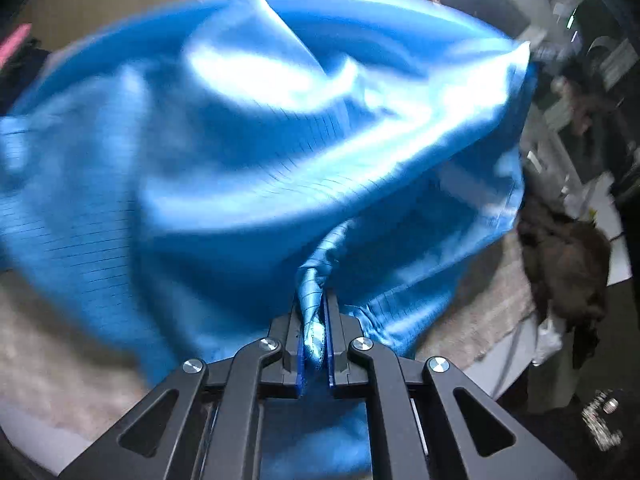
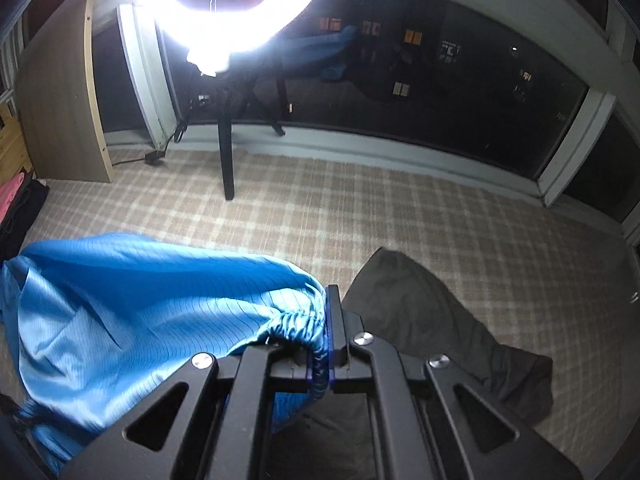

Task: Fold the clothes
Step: 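Grasp the elastic cuff with the left tool while the right tool holds the garment, then lift the garment with both tools, stretching it between them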

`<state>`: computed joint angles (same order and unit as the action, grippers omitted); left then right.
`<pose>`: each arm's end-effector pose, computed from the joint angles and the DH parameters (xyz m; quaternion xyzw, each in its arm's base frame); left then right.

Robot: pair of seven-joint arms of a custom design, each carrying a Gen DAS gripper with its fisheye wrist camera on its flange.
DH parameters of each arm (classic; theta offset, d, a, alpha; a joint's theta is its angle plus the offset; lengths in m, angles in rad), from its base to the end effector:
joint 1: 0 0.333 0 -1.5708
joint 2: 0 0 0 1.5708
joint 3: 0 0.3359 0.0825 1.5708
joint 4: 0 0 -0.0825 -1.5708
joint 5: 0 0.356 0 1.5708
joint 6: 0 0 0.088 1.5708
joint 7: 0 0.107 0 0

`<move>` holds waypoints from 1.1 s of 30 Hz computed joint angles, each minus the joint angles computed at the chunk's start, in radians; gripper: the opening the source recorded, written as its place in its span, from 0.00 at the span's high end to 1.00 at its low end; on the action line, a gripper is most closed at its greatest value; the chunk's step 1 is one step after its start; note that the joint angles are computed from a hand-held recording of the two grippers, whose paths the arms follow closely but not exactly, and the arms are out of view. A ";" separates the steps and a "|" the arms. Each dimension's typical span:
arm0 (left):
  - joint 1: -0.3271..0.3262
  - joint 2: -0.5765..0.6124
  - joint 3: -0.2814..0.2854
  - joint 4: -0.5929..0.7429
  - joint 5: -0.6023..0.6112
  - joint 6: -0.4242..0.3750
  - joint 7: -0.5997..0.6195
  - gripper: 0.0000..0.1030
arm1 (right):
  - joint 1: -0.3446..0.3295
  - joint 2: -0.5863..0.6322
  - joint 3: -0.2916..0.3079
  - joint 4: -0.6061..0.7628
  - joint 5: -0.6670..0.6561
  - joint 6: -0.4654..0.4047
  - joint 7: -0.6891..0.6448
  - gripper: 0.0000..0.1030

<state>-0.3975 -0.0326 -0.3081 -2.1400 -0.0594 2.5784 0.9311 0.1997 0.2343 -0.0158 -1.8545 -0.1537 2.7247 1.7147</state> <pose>0.4159 -0.3551 0.5040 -0.6788 0.6963 -0.2330 0.0098 0.6305 0.1240 0.5018 -0.7229 0.6144 -0.2246 0.2224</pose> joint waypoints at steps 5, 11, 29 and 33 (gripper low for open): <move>0.005 -0.306 0.005 -0.127 -0.012 -0.124 -0.052 0.94 | -0.031 -0.068 0.059 -0.091 0.172 -0.019 -0.138 0.96; 0.012 -0.438 -0.034 -0.183 0.014 -0.393 -0.121 0.85 | 0.044 -0.173 0.112 -0.292 0.245 0.007 -0.268 0.96; -0.041 -0.244 -0.105 -0.173 0.175 -0.285 -0.306 0.53 | 0.124 -0.097 0.091 -0.178 0.033 -0.049 -0.134 0.96; -0.042 -0.206 -0.089 -0.184 0.199 -0.285 -0.326 0.53 | 0.126 -0.089 0.096 -0.177 0.051 -0.046 -0.150 0.96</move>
